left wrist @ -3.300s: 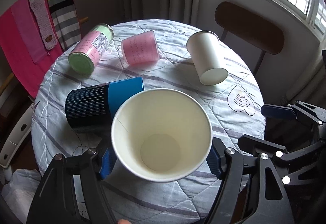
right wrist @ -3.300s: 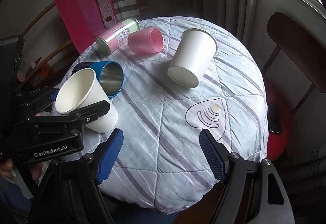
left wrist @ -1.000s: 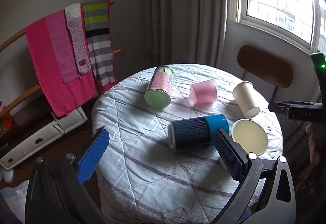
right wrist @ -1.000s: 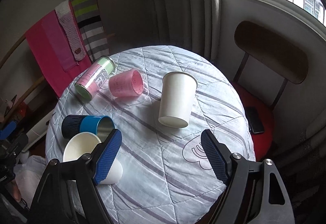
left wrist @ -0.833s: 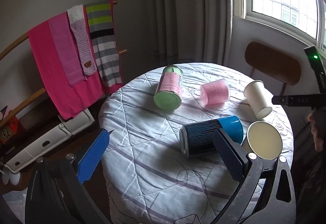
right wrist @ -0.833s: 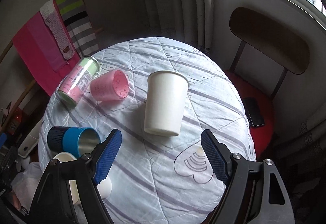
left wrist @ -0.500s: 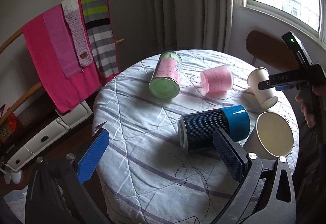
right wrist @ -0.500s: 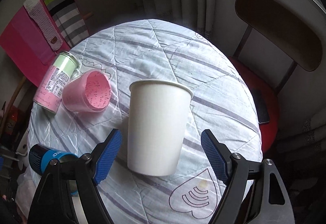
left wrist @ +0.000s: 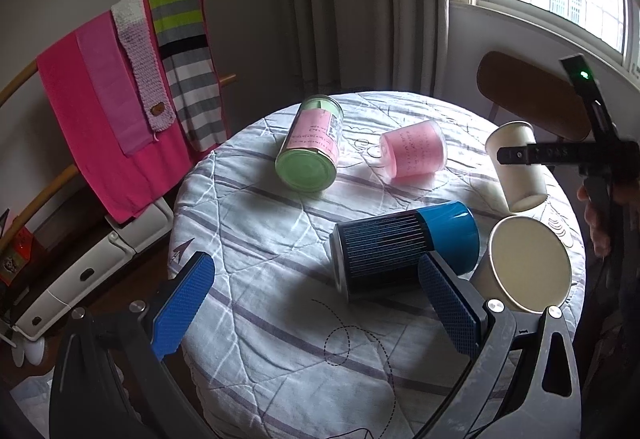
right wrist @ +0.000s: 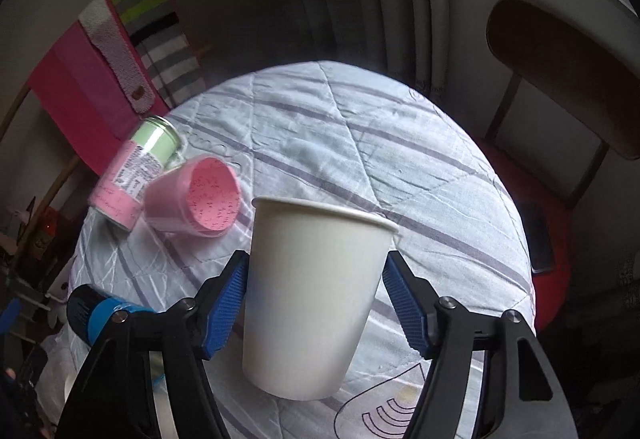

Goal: Flip cup upright
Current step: 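Lift the second cup with the right gripper and rotate it upright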

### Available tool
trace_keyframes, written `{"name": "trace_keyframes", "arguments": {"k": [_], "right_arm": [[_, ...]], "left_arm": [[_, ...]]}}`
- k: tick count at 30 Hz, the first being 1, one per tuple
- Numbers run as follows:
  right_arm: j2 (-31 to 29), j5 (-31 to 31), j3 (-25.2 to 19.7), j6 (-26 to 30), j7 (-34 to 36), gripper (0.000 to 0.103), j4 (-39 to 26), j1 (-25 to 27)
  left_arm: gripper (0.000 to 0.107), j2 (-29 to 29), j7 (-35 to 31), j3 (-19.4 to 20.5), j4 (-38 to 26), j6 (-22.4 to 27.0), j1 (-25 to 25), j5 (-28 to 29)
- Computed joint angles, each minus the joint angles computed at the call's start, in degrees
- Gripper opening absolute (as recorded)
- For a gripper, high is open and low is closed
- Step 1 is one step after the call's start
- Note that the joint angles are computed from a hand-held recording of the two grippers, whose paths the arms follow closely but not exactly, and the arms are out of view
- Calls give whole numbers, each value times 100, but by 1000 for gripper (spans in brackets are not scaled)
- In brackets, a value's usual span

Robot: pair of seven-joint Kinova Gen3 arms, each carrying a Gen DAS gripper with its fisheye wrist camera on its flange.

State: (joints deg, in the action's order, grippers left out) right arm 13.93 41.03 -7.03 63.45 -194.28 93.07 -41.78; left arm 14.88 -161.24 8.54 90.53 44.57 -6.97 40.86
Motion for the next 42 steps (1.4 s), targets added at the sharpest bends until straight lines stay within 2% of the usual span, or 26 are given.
{"name": "trace_keyframes", "arguments": {"k": [5, 7, 9, 13, 17, 21, 29, 32, 36, 38, 42], "right_arm": [[440, 1080, 223, 1095, -710, 69, -44, -1199], [559, 1516, -54, 1336, -1118, 69, 83, -1301], [740, 1783, -92, 1630, -1399, 69, 77, -1556], [1076, 1887, -71, 2098, -1317, 69, -189, -1801], [1081, 1860, -53, 2010, -1365, 70, -201, -1863], [1078, 1846, -46, 1935, -1477, 70, -174, -1919], [1069, 1855, -57, 2021, -1570, 70, -177, -2030], [1063, 1809, -77, 1988, -1424, 70, -201, -1990], [888, 1649, -90, 1889, -1319, 70, -163, -1882], [786, 1544, -104, 1874, -1289, 81, -160, -1794], [613, 1297, -143, 1650, -985, 81, -217, -1502]], "left_arm": [[103, -98, -91, -8, 93, -1, -24, 52], [103, -152, -121, -29, 126, 59, -44, 96], [103, -216, -198, -47, 184, 101, -61, 177], [103, -309, -297, -119, 236, 305, -72, 277], [103, -475, -334, -196, 453, 5, 52, 248], [103, -469, -208, -265, 408, 158, 52, 246], [103, -490, 61, -268, 508, -82, 189, 43], [103, -415, 150, -241, 442, -27, 217, -38], [103, -271, 476, -196, 348, -255, 376, -328], [103, -144, 676, -161, 214, -227, 408, -448], [103, 51, 1133, -105, 30, -419, 540, -790]]}}
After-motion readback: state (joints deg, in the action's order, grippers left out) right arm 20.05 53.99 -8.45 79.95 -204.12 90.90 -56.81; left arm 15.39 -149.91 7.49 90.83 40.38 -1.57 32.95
